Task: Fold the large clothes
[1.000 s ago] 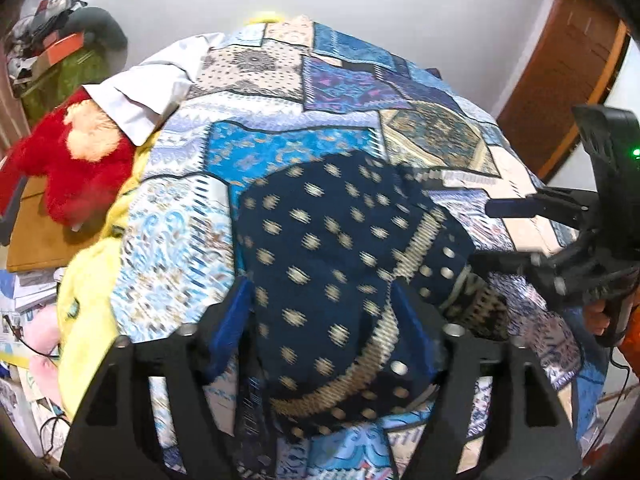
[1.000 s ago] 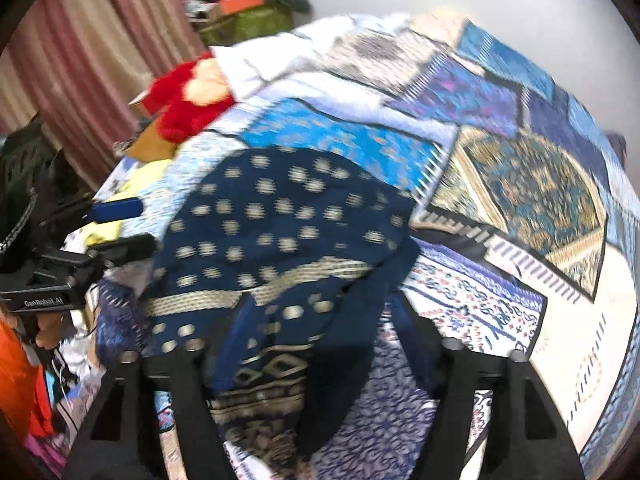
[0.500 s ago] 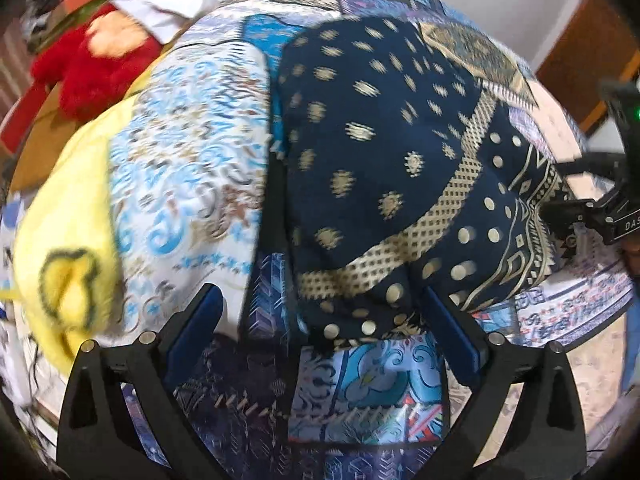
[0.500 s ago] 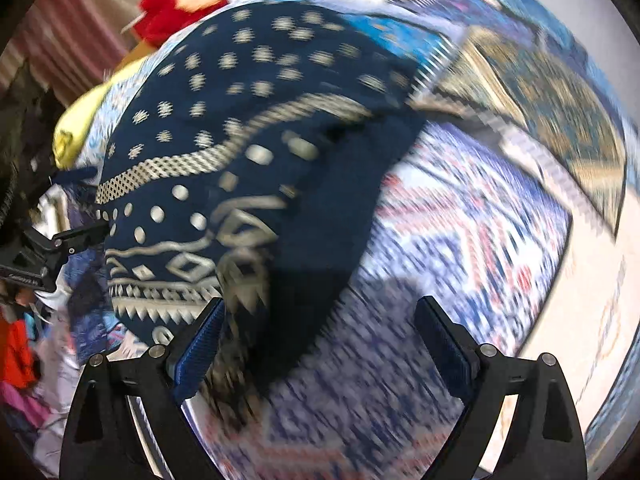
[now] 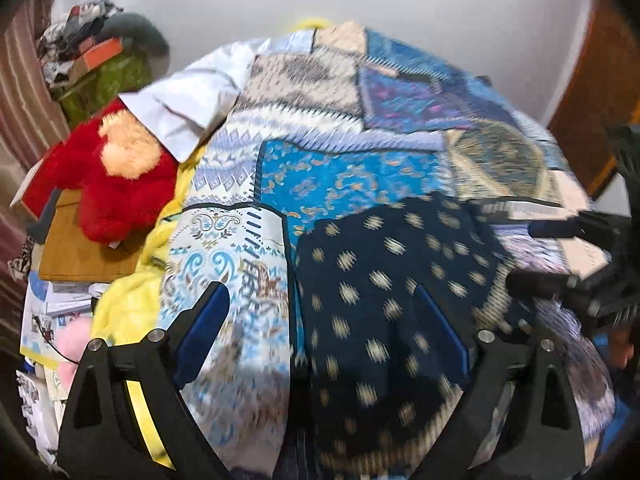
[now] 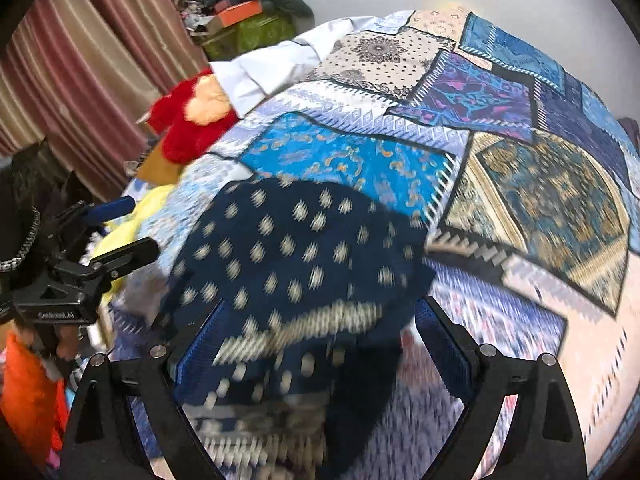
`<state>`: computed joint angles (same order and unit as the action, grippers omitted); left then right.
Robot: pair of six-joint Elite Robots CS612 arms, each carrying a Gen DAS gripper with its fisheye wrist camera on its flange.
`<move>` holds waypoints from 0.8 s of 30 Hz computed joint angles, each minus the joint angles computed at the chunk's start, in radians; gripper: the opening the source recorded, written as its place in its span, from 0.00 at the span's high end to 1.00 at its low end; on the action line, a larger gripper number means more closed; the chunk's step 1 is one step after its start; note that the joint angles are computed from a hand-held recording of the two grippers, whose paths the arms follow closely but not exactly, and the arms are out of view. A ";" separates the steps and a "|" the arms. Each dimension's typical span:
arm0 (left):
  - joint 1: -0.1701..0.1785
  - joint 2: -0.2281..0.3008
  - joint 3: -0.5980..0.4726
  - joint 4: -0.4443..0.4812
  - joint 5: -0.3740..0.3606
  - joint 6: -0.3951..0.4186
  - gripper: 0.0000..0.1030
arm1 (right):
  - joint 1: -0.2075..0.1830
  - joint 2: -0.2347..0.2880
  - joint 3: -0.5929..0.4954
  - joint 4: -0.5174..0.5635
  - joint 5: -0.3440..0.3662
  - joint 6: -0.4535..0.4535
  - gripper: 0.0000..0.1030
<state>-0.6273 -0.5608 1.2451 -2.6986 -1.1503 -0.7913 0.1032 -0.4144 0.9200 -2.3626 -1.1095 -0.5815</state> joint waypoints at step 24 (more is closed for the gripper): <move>-0.172 -0.211 0.235 -0.287 0.384 0.047 0.12 | -0.103 -0.280 0.459 -0.616 0.218 0.206 0.12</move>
<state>-0.7992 -0.7719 1.4798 -2.9854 -0.7667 -0.7444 -0.0003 -0.6945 1.3793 -2.9788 -0.8917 -0.3751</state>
